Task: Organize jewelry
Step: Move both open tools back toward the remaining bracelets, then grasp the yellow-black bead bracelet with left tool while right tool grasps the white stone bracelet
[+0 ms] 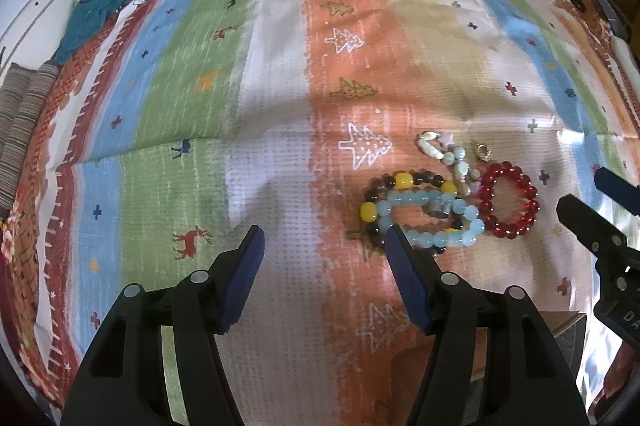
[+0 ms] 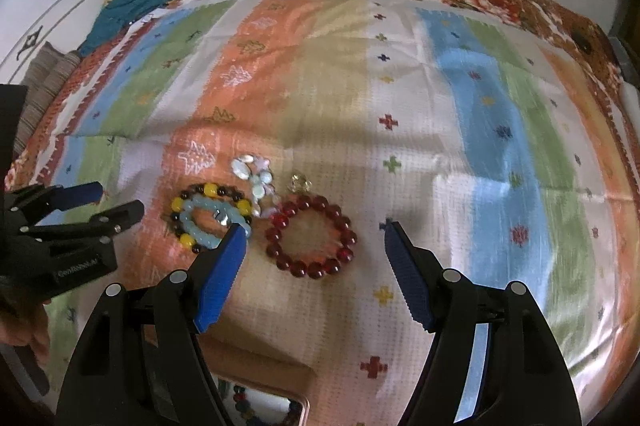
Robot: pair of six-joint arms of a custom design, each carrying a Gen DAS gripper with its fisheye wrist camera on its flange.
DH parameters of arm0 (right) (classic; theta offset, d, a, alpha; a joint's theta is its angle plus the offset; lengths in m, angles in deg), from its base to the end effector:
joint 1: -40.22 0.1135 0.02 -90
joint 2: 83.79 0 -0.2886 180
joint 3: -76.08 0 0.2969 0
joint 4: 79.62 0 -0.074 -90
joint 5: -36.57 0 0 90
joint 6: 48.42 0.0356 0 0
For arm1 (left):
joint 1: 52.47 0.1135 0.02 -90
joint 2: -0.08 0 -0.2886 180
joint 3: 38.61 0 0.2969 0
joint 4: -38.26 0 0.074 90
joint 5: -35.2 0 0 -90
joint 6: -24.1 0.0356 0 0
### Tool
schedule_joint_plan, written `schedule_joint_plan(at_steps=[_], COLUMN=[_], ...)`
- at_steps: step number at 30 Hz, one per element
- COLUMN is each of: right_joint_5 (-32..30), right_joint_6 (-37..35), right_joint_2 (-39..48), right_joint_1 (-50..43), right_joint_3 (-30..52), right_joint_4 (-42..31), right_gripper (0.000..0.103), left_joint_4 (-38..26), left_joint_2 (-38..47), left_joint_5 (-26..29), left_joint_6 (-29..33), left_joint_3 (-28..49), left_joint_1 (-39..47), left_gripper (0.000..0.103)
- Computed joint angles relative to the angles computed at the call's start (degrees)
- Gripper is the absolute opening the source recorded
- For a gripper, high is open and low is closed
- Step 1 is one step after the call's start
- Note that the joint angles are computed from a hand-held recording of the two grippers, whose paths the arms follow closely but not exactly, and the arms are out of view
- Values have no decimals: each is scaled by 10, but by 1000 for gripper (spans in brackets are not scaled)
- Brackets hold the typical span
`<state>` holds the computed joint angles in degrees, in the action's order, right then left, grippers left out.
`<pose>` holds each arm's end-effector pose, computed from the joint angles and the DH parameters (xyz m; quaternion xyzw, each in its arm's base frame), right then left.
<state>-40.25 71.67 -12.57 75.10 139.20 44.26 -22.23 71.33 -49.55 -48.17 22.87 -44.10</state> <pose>0.2247 0.1468 0.2471 -0.0149 0.9686 0.0247 0.2470 0.2545 0.0342 0.2334 0.0881 0.9802 -0.0053 0.1770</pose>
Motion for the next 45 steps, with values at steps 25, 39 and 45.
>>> schedule_joint_plan(at_steps=[25,39,45], right_joint_5=[-57,-86,-100], right_joint_6=[-71,-102,-118], right_joint_2=[151,214,242], right_joint_1=[-24,-31,-36], right_joint_3=[73,118,133], right_joint_4=[58,51,48], right_gripper=[72,72,71], left_joint_4=[35,38,39], left_joint_2=[79,109,107], left_joint_5=[25,53,54], left_joint_6=[41,49,51], left_joint_3=[11,18,14], left_joint_1=[16,25,21], left_gripper=[63,61,60])
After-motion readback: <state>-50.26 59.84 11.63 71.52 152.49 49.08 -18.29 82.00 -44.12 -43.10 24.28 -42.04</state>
